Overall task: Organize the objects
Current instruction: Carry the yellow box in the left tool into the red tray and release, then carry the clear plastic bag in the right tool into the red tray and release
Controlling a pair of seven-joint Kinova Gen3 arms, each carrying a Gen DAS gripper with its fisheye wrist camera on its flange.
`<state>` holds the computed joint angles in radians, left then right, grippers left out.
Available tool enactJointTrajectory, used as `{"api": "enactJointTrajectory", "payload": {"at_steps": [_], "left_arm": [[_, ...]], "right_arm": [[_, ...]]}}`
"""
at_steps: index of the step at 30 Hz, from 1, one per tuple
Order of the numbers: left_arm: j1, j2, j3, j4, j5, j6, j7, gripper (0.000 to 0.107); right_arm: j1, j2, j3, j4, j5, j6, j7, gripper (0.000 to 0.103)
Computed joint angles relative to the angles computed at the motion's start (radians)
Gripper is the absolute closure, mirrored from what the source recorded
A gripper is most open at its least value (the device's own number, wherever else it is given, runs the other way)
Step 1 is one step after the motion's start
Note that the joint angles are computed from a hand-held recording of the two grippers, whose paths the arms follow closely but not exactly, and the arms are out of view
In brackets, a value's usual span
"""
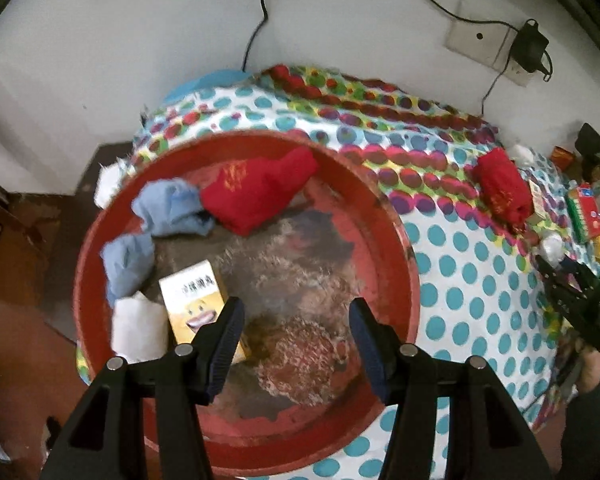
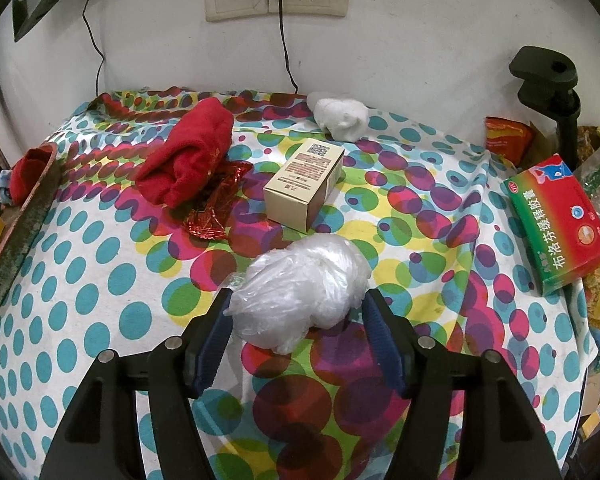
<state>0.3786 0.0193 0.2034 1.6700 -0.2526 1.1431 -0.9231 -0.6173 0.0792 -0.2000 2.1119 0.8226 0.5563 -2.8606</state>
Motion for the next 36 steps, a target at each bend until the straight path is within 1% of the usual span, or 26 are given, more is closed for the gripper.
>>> {"api": "enactJointTrajectory", "payload": {"at_steps": [2,4,5,7,10,15,16,18,20,21,23,24,29,32,36], "left_arm": [[0.017,0.003,0.013,-0.007,-0.054,0.010,0.037,0.052],[0.026,0.001,0.017,-0.007,-0.079,0.012,0.055,0.052],[0.038,0.002,0.024,-0.007,-0.115,0.023,0.081,0.052],[0.049,0.005,0.029,-0.008,-0.139,0.034,0.092,0.052],[0.043,0.000,0.020,-0.004,-0.112,0.028,0.072,0.052],[0.046,-0.003,0.023,-0.004,-0.109,0.041,0.073,0.052],[0.047,-0.004,0.024,-0.004,-0.113,0.047,0.079,0.052],[0.047,-0.009,0.024,-0.005,-0.114,0.049,0.081,0.052],[0.041,-0.019,0.021,-0.004,-0.099,0.047,0.073,0.052],[0.036,-0.028,0.019,-0.002,-0.088,0.043,0.064,0.052],[0.024,-0.040,0.016,-0.002,-0.067,0.039,0.048,0.052],[0.017,-0.048,0.014,-0.001,-0.055,0.037,0.038,0.052],[-0.033,-0.109,0.001,0.012,-0.012,0.019,0.008,0.052],[-0.070,-0.139,-0.001,0.018,0.000,0.020,0.007,0.051],[-0.113,-0.171,-0.014,0.029,0.043,0.008,-0.032,0.051]], "right_arm": [[0.006,-0.006,0.002,0.007,-0.003,-0.005,0.008,0.040],[0.003,-0.003,-0.002,0.002,-0.001,0.001,0.003,0.040],[0.005,-0.004,-0.001,0.003,-0.001,0.000,0.006,0.040],[0.007,-0.002,0.001,0.003,-0.003,-0.005,0.009,0.040],[-0.004,0.008,0.000,-0.009,0.006,0.009,-0.004,0.040],[-0.008,-0.003,-0.002,-0.004,0.007,0.025,-0.020,0.042],[-0.012,-0.004,-0.005,-0.005,0.011,0.037,-0.035,0.044],[-0.012,-0.009,-0.012,-0.012,-0.011,0.061,-0.027,0.052],[-0.021,-0.004,-0.022,-0.035,-0.034,0.103,-0.016,0.062],[-0.028,0.003,-0.027,-0.049,-0.041,0.124,-0.013,0.064],[-0.036,0.004,-0.038,-0.061,-0.046,0.165,-0.007,0.065],[-0.053,0.013,-0.038,-0.077,-0.044,0.185,-0.018,0.065],[-0.068,-0.034,-0.051,-0.068,-0.056,0.212,-0.044,0.068],[-0.076,-0.050,-0.073,-0.084,-0.065,0.238,-0.046,0.068],[-0.087,-0.057,-0.098,-0.119,-0.081,0.268,-0.035,0.068]]}}
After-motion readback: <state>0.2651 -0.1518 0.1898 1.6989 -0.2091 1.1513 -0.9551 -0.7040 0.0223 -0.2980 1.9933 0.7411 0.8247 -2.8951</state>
